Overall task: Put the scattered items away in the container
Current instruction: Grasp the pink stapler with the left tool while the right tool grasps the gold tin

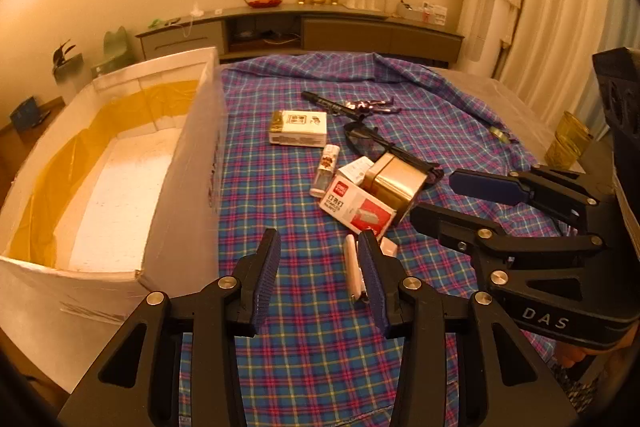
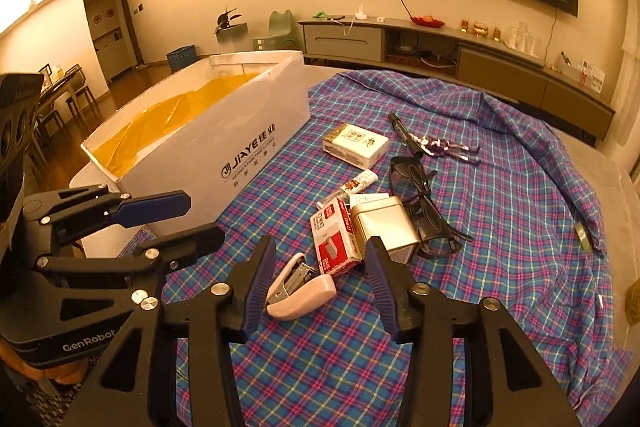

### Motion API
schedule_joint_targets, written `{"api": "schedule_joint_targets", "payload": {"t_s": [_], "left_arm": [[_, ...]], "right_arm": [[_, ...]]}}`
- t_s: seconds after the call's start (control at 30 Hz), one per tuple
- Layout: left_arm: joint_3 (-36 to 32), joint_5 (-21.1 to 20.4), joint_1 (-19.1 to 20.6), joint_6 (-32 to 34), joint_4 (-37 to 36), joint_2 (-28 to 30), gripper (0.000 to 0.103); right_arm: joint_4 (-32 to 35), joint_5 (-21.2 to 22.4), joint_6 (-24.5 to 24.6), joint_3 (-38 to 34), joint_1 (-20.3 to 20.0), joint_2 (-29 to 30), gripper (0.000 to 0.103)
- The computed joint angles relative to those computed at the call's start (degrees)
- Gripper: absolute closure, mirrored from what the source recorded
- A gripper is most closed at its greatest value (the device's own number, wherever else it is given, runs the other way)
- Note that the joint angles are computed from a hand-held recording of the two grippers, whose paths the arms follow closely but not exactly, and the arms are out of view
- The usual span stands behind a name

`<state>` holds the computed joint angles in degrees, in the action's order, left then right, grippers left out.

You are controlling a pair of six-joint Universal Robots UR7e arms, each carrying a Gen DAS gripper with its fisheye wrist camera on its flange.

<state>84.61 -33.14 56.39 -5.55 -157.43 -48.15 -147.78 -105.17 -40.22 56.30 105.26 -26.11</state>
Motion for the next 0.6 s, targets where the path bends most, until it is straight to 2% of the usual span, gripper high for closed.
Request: {"api": "schedule_joint_targets", "payload": {"t_s": [0.2, 0.33, 0.4, 0.6], "left_arm": [[-0.15, -2.93, 0.63, 1.24, 0.11, 0.42, 0.059], [-0.36, -6.15, 1.77, 1.52, 0.56, 0.57, 0.059], [-0.94, -6.46, 2.12, 1.25, 1.97, 1.05, 0.059], [-1.6, -10.89, 2.85, 1.82, 3.48, 1.45, 0.059]], "right_arm": [[1.49, -1.28, 0.69, -1.66, -0.23, 1.08, 0.051], [3.09, -2.4, 1.51, -3.33, -0.55, 2.06, 0.045], [6.55, -1.54, 3.69, -5.7, -1.18, 2.78, 0.043], [15.75, 1.0, 10.17, -14.3, -2.82, 5.82, 0.043]]}}
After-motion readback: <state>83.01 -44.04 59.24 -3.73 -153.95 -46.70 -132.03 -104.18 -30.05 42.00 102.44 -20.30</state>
